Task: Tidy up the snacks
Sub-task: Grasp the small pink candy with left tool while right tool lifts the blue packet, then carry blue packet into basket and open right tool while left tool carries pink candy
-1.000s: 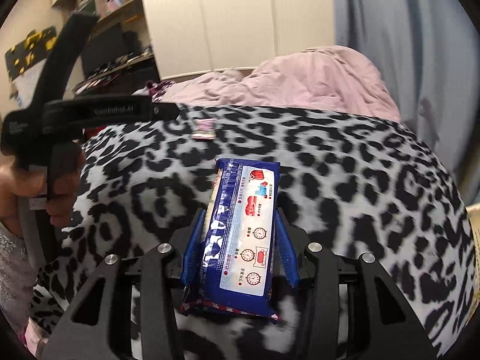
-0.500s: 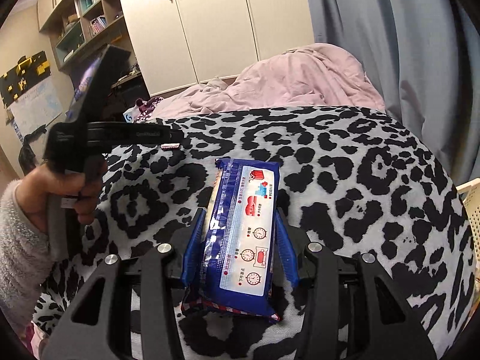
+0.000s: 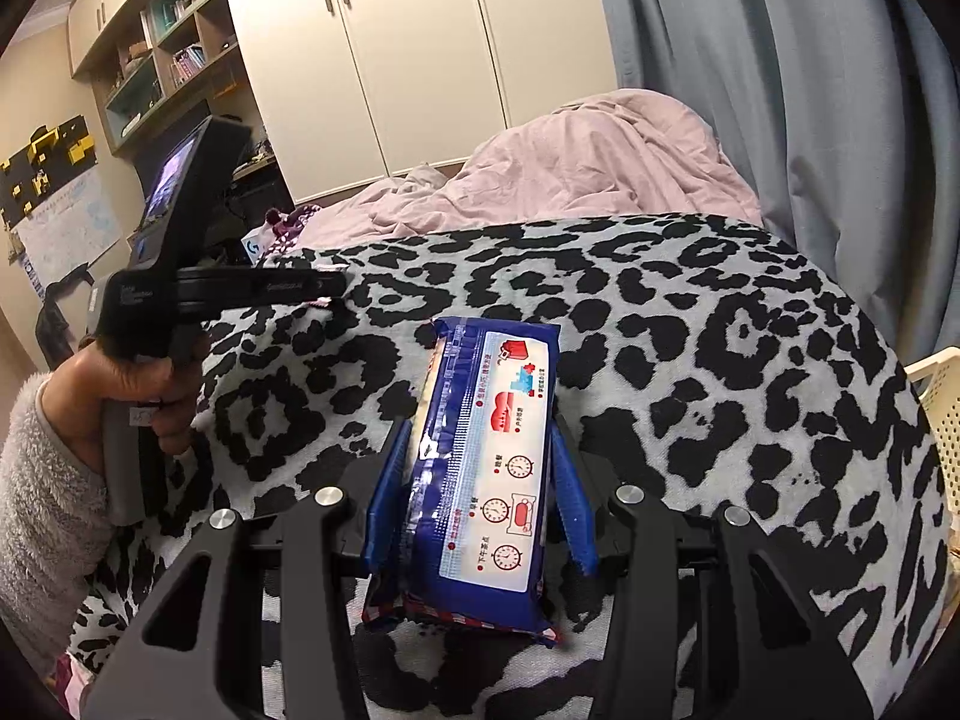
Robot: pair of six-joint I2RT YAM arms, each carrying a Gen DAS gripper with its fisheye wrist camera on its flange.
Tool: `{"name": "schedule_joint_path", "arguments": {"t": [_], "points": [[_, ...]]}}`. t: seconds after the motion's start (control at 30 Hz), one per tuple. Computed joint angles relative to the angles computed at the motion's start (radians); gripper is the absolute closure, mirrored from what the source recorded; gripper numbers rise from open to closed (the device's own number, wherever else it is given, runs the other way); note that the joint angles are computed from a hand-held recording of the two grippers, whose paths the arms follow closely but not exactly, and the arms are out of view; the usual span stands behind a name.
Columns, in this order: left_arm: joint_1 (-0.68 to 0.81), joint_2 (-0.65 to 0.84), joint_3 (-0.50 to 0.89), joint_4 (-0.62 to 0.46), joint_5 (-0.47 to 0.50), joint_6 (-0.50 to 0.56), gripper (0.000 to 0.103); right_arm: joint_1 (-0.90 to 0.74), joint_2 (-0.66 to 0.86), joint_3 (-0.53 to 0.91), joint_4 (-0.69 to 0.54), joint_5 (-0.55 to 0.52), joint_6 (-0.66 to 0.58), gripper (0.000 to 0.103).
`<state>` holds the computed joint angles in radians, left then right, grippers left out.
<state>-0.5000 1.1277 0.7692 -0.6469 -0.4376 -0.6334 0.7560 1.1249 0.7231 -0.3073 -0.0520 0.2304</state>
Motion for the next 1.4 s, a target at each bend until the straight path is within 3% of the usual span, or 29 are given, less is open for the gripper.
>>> {"name": "schedule_joint_path", "arguments": {"t": [0.37, 0.73, 1.07, 1.4], "points": [[-0.199, -0.09, 0.047, -0.135, -0.116, -0.116, 0.078, -0.064, -0.093, -0.029, -0.035, -0.012, 0.004, 0.056], [-0.445, 0.02, 0.185, -0.206, -0.218, -0.236, 0.078, -0.263, -0.259, -0.088, -0.12, -0.081, -0.035, 0.056], [-0.563, 0.197, 0.324, -0.152, -0.22, -0.228, 0.078, -0.752, -0.386, -0.124, -0.25, -0.306, -0.211, 0.056], [-0.614, 0.343, 0.445, -0.1, -0.193, -0.172, 0.078, -1.253, -0.314, -0.12, -0.312, -0.488, -0.481, 0.056]]}}
